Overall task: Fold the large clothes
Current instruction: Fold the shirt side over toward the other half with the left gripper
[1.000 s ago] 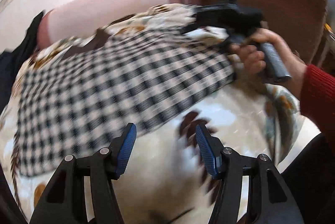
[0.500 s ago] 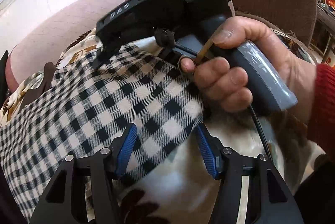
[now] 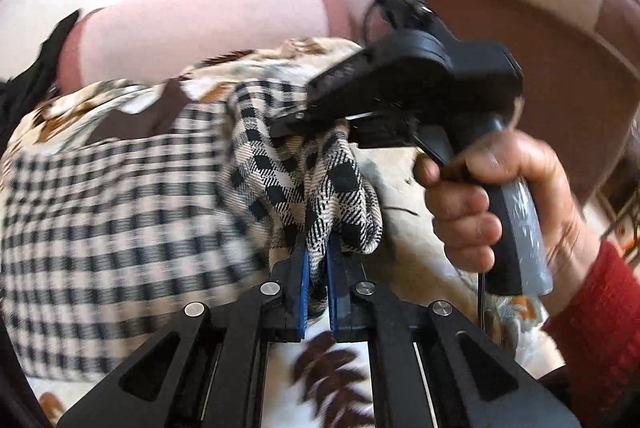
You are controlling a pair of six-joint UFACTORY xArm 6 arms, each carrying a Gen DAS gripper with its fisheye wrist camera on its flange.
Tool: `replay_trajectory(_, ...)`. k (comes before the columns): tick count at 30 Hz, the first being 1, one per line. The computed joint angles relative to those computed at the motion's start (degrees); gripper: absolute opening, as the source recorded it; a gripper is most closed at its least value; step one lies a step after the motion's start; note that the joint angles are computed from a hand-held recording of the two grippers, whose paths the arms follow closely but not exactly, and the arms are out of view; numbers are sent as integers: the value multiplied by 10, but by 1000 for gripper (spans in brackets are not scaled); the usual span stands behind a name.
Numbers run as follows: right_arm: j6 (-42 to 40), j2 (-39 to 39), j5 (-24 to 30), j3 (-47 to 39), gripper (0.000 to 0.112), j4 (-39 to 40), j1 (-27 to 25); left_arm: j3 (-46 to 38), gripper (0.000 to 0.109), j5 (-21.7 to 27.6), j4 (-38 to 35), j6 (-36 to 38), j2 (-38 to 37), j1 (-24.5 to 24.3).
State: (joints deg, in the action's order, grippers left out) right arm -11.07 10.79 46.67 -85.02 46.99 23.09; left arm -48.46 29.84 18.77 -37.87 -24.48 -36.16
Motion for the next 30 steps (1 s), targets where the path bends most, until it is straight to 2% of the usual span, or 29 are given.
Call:
replay_trajectory(5,34,9,-42,-36,10,-25,66,47,7,23,-89,48,-93,63)
replay_trajectory(9,81,48,-56,-100,9,-88,126,96,7,49,-154,86,-178,121)
replay_trajectory(13,130,118,-49,-200,9,-146,178,133,7,78,-197,131,-254,190)
replay_trajectory(19,170,211,-31,-322,9,-196,225,167,7,115,-292,198,-318,296)
replay_trajectory(25,200,280,-1,-407,9,-247,252,197,7,141,-325,254,-340,348)
replay_trajectory(30,211,336,29,-483,9,-259,257,209,7,148,-295,239,-356,345)
